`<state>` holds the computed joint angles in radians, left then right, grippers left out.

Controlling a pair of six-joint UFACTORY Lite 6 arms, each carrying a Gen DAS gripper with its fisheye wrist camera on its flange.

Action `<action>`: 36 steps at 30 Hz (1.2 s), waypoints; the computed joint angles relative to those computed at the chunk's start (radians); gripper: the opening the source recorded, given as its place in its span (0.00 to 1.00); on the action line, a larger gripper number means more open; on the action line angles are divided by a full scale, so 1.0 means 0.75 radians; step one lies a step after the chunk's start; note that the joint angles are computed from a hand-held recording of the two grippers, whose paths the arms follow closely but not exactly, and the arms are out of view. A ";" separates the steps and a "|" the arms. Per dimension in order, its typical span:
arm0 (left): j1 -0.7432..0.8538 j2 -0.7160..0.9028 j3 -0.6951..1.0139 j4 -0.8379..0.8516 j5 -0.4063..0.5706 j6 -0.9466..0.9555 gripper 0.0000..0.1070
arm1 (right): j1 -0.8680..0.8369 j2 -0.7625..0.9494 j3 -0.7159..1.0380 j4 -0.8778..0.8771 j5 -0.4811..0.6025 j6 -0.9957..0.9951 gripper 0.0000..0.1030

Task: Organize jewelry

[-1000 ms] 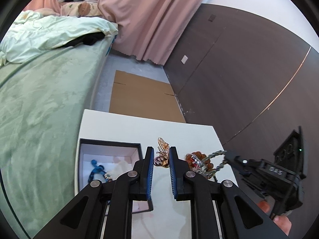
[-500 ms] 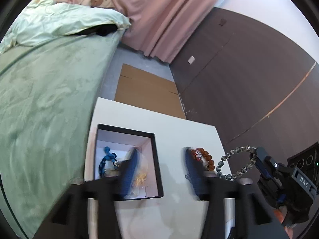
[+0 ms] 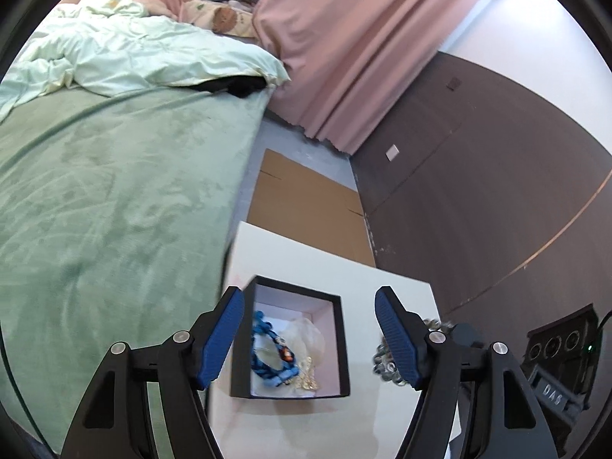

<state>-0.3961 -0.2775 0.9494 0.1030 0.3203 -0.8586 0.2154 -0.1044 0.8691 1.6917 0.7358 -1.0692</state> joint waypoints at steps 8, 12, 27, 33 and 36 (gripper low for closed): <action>0.066 -0.024 -0.022 -0.224 0.005 0.205 0.67 | 0.051 0.156 0.092 -0.112 -0.026 0.099 0.56; 0.032 0.003 -0.002 -0.204 0.000 0.187 0.68 | -0.076 0.053 0.019 -0.154 0.056 0.125 0.56; -0.239 0.273 0.221 0.100 -0.043 -0.061 0.68 | -0.612 -0.159 -0.072 -0.550 0.173 0.391 0.56; -0.347 0.481 0.409 0.177 -0.036 -0.101 0.64 | -0.784 -0.085 -0.043 -0.662 0.233 0.461 0.56; -0.391 0.586 0.507 0.225 -0.021 -0.133 0.60 | -0.832 -0.027 -0.009 -0.693 0.241 0.494 0.56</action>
<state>-0.6895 0.1623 1.3295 0.2714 0.3045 -0.9580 -0.4088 -0.1246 0.8620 1.1718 0.9165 -0.6985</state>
